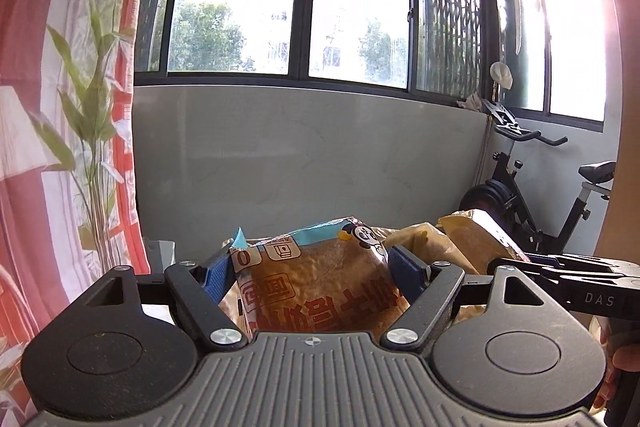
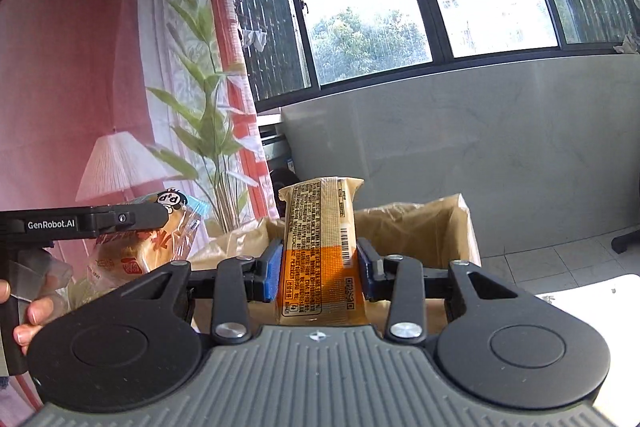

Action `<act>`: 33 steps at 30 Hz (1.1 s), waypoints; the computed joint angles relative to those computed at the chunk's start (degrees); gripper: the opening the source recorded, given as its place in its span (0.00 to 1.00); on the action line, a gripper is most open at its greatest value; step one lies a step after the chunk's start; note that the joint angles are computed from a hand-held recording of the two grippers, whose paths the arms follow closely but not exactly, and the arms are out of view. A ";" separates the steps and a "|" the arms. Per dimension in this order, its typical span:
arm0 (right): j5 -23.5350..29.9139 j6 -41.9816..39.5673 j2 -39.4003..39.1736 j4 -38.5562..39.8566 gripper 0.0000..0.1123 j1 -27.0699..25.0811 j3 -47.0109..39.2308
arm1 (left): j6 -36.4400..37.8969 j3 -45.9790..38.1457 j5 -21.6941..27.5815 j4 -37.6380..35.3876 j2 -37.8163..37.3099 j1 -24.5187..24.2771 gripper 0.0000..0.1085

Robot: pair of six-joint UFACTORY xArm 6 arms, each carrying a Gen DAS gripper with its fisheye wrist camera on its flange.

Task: Organize snacks
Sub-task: 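Carry the bread packet and orange bar over the cardboard box with both tools, then open both tools to drop the snacks into the box, then move both tools back toward the remaining snacks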

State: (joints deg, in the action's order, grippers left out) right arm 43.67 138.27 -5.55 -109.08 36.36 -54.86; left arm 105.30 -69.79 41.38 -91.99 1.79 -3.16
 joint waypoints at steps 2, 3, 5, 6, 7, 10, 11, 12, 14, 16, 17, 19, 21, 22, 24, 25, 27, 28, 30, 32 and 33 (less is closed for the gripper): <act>-2.64 -1.50 0.90 -0.06 0.35 -2.66 -2.41 | -2.28 -3.04 -1.60 1.06 1.93 -1.87 0.75; -4.80 -2.17 1.78 -0.07 0.35 -4.55 -3.97 | -3.05 -4.56 -2.34 1.45 3.00 -2.82 0.75; -6.86 -4.15 3.74 1.22 0.35 -6.75 -6.44 | -4.16 -7.82 -5.12 2.10 5.79 -4.79 0.75; -7.55 -5.84 5.11 2.24 0.35 -7.87 -7.87 | -5.22 -9.39 -5.80 3.15 7.37 -5.30 0.75; -7.84 -6.93 5.99 2.71 0.35 -8.56 -8.58 | -6.20 -10.51 -6.25 3.87 8.51 -5.72 0.75; -6.21 -10.77 8.69 5.66 0.35 -9.14 -10.19 | -10.26 -14.79 -6.85 6.91 12.98 -6.41 0.75; -6.47 -10.01 9.18 5.61 0.35 -9.48 -10.32 | -10.68 -15.68 -7.44 7.53 13.96 -6.79 0.75; -7.32 -9.07 9.74 5.81 0.35 -10.12 -10.51 | -10.53 -16.46 -8.29 7.72 14.86 -7.26 0.75; -8.01 -8.57 10.60 6.08 0.35 -10.87 -10.81 | -9.80 -17.93 -10.07 7.54 16.60 -8.21 0.76; -8.30 -8.27 11.07 6.33 0.38 -11.37 -10.75 | -10.15 -18.90 -10.15 8.30 18.00 -8.66 0.77; -8.69 -7.57 11.39 5.96 0.39 -11.62 -10.83 | -11.76 -19.64 -9.66 10.06 18.94 -8.69 0.79; -8.66 -5.55 11.44 5.11 0.51 -11.71 -10.31 | -14.18 -20.41 -9.59 12.22 20.13 -8.81 0.79; -7.26 -5.46 10.74 5.38 0.56 -10.87 -9.12 | -14.64 -20.34 -10.58 12.68 20.40 -8.77 0.81; -6.48 -5.28 10.17 5.21 0.56 -10.35 -8.33 | -14.31 -19.76 -11.13 12.33 20.01 -8.78 0.83; -5.82 -4.67 8.79 5.56 0.56 -9.65 -6.83 | -12.79 -17.60 -10.97 10.83 18.02 -8.08 0.83; -5.29 -3.46 7.70 5.28 0.56 -9.13 -5.70 | -11.88 -16.75 -10.10 9.95 17.13 -7.45 0.83; -4.15 -2.36 5.42 4.51 0.56 -8.02 -3.49 | -8.85 -14.56 -8.19 7.38 14.95 -5.91 0.83; -3.29 -2.50 4.24 4.41 0.59 -7.38 -2.31 | -7.01 -13.36 -7.92 5.70 13.89 -5.36 0.83; -2.38 -2.25 1.26 3.23 0.63 -6.40 0.74 | -2.03 -9.22 -7.70 1.64 10.28 -4.14 0.86; -0.61 -1.48 -1.57 2.05 0.68 -5.21 3.90 | 0.67 -6.66 -7.02 -0.29 8.14 -2.76 0.86; 0.86 -1.34 -3.24 1.83 0.71 -4.35 5.85 | 1.60 -5.40 -6.56 -0.89 7.17 -2.02 0.86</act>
State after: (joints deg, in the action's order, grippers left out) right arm 44.53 136.93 -8.80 -107.24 32.01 -49.01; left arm 106.90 -75.19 34.82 -92.89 8.96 -5.19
